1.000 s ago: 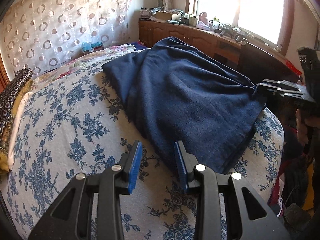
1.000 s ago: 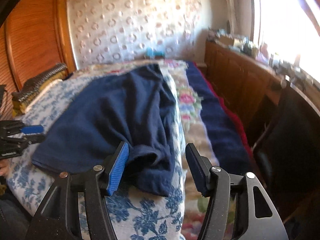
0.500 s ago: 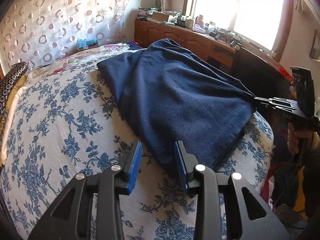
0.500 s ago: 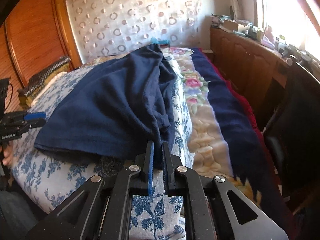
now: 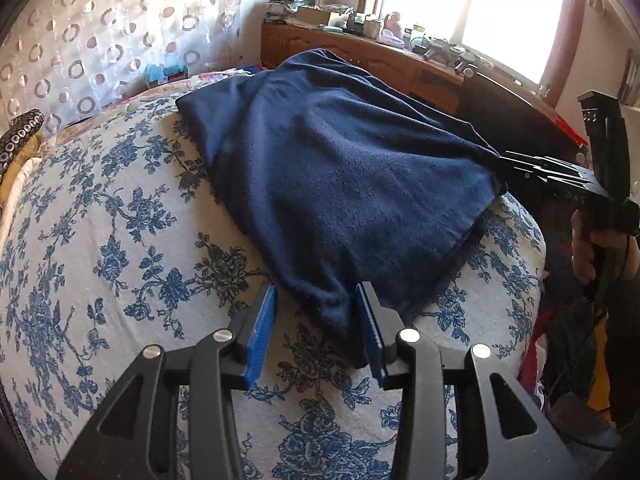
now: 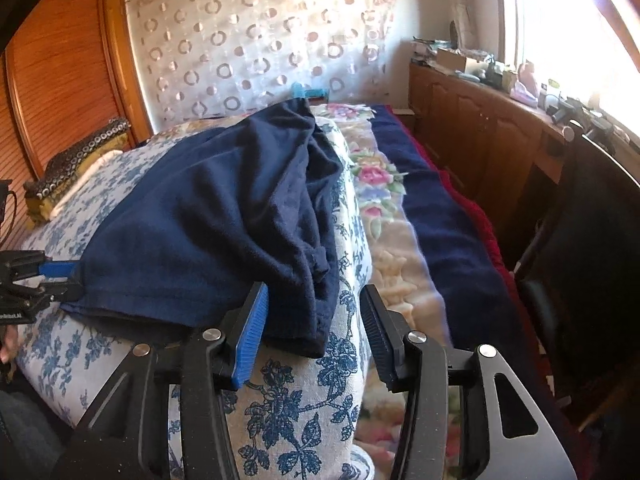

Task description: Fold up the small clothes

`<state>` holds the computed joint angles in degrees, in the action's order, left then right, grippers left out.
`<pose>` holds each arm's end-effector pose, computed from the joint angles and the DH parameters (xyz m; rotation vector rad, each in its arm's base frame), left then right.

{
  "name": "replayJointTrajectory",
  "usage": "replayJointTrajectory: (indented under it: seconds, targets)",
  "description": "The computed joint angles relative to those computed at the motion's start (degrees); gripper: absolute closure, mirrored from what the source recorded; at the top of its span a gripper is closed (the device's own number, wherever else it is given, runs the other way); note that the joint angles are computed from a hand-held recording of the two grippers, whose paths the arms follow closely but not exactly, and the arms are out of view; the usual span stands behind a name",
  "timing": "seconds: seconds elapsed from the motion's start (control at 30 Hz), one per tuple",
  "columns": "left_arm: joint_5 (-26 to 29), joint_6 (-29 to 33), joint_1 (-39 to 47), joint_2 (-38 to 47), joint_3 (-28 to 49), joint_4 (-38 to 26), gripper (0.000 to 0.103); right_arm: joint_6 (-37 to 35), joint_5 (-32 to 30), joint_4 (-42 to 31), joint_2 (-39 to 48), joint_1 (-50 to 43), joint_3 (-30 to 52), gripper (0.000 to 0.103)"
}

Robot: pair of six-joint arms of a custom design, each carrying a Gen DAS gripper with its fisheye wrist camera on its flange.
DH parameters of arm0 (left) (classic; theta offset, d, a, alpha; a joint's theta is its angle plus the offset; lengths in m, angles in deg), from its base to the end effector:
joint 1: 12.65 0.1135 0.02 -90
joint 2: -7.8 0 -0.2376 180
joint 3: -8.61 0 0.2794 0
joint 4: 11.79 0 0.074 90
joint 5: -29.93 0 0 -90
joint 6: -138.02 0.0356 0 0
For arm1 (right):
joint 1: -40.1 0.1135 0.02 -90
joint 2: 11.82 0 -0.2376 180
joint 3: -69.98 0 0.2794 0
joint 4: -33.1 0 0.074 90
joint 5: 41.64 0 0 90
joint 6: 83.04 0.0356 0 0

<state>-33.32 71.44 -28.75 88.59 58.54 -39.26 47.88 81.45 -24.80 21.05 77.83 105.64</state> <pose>0.2620 -0.0923 0.1147 1.0081 2.3056 -0.5503 0.1376 0.0819 0.1709 0.2810 2.3125 -0.0711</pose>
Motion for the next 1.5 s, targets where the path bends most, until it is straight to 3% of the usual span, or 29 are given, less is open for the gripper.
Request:
replayJointTrajectory:
  seconds: [0.07, 0.13, 0.27, 0.33, 0.53, 0.83, 1.17, 1.5]
  targets:
    - [0.3, 0.9, 0.1, -0.5, -0.7, 0.3, 0.064, 0.0, 0.7, -0.1, 0.1, 0.9, 0.4, 0.054]
    - [1.4, 1.7, 0.3, -0.6, -0.8, -0.1, 0.064, 0.3, 2.2, -0.3, 0.7, 2.5, 1.1, 0.046]
    - [3.2, 3.4, 0.3, -1.8, -1.5, -0.6, 0.095, 0.1, 3.6, 0.6, 2.1, 4.8, 2.5, 0.045]
    - [4.9, 3.3, 0.9, -3.0, -1.4, -1.0, 0.099, -0.5, 4.0, 1.7, 3.1, 6.5, 3.3, 0.045]
    - [10.9, 0.1, 2.8, -7.0, 2.2, -3.7, 0.100, -2.5, 3.2, 6.5, 9.2, 10.1, 6.0, 0.037]
    - [9.4, -4.4, 0.4, -6.2, 8.5, -3.3, 0.100, -5.9, -0.9, 13.6, 18.0, 11.3, 8.7, 0.035]
    - [8.4, -5.7, 0.2, -4.3, 9.6, -1.5, 0.100, -7.3, -3.9, 17.0, 24.0, 9.2, 8.7, 0.034]
    - [9.1, -6.4, 1.0, -2.3, 10.7, -1.1, 0.100, -8.2, -2.2, 17.3, 28.6, 8.8, 9.2, 0.026]
